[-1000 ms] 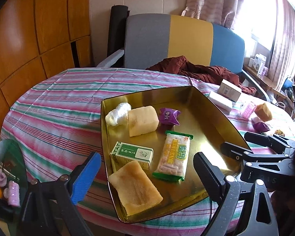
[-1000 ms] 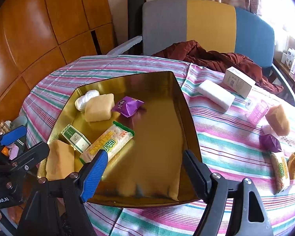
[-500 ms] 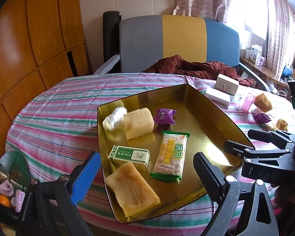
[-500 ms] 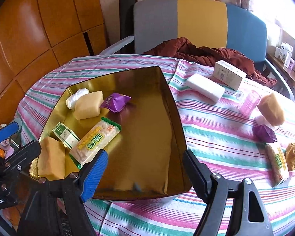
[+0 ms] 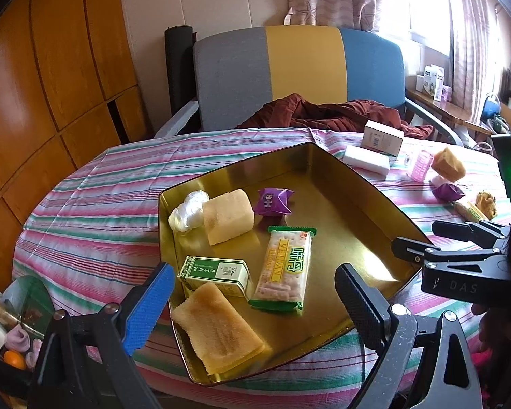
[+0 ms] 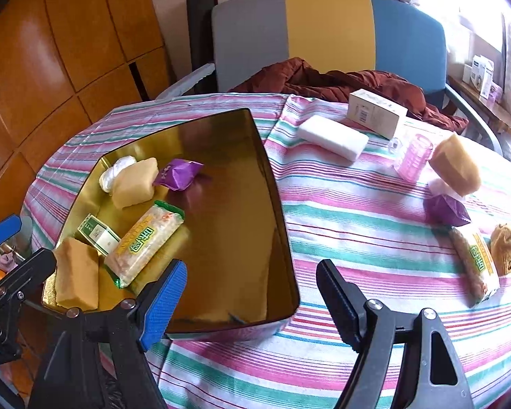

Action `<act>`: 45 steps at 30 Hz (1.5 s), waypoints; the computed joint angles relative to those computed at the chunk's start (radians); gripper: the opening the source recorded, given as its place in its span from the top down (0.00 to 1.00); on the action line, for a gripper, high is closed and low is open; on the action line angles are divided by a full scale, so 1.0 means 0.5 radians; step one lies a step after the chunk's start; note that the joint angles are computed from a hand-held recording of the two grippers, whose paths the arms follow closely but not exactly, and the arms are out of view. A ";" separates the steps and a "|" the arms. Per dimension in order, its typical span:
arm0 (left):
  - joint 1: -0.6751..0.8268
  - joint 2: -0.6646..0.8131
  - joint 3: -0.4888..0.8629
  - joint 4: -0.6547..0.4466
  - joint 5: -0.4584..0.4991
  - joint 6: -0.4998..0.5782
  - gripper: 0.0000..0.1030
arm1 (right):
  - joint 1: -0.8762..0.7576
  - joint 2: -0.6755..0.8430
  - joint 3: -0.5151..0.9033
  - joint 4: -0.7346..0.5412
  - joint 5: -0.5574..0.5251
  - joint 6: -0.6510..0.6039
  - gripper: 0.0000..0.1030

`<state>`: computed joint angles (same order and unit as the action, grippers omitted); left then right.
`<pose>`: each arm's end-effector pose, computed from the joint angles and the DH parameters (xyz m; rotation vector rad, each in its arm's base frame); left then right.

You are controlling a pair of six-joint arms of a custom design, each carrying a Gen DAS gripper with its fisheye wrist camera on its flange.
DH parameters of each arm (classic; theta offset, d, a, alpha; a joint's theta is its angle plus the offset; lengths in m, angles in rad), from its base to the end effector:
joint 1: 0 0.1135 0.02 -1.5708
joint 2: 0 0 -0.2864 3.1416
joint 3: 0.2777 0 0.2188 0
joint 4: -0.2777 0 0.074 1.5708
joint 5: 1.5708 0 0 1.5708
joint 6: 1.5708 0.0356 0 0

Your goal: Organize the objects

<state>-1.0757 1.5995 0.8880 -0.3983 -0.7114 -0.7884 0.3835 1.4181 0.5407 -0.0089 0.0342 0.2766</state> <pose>0.1495 -0.2280 0.2174 0.1313 2.3139 0.0764 0.2104 0.0836 0.1882 -0.1170 2.4696 0.2455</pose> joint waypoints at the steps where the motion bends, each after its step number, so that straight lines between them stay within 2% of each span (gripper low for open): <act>1: -0.001 0.000 0.003 -0.004 0.003 0.003 0.07 | -0.012 -0.004 -0.004 0.004 -0.006 -0.002 0.23; 13: -0.030 0.087 0.095 -0.032 0.020 0.060 0.07 | -0.308 -0.074 -0.031 -0.026 -0.119 -0.121 0.23; 20: -0.001 0.133 0.154 0.061 0.095 0.202 0.07 | -0.853 -0.106 0.016 -0.160 -0.363 -0.325 0.23; 27: 0.031 0.227 0.279 0.120 0.176 0.350 0.07 | -1.429 -0.027 0.242 -0.323 -0.564 -0.515 0.23; 31: 0.066 0.299 0.373 0.140 0.230 0.437 0.07 | -1.539 0.107 0.450 -0.380 -0.543 -0.608 0.21; 36: 0.121 0.388 0.532 0.149 0.334 0.547 0.07 | -1.429 0.419 0.731 -0.381 -0.358 -0.816 0.20; 40: 0.184 0.467 0.693 0.121 0.458 0.592 0.07 | -1.335 0.647 0.832 -0.244 -0.198 -0.980 0.20; 42: 0.205 0.532 0.813 0.092 0.503 0.626 0.07 | -1.329 0.732 0.854 -0.170 -0.221 -1.052 0.21; 43: 0.217 0.569 0.876 0.076 0.529 0.645 0.07 | -1.331 0.784 0.877 -0.152 -0.236 -1.085 0.24; 45: 0.240 0.640 0.994 0.045 0.584 0.672 0.07 | -1.364 0.853 0.919 -0.165 -0.297 -1.095 0.44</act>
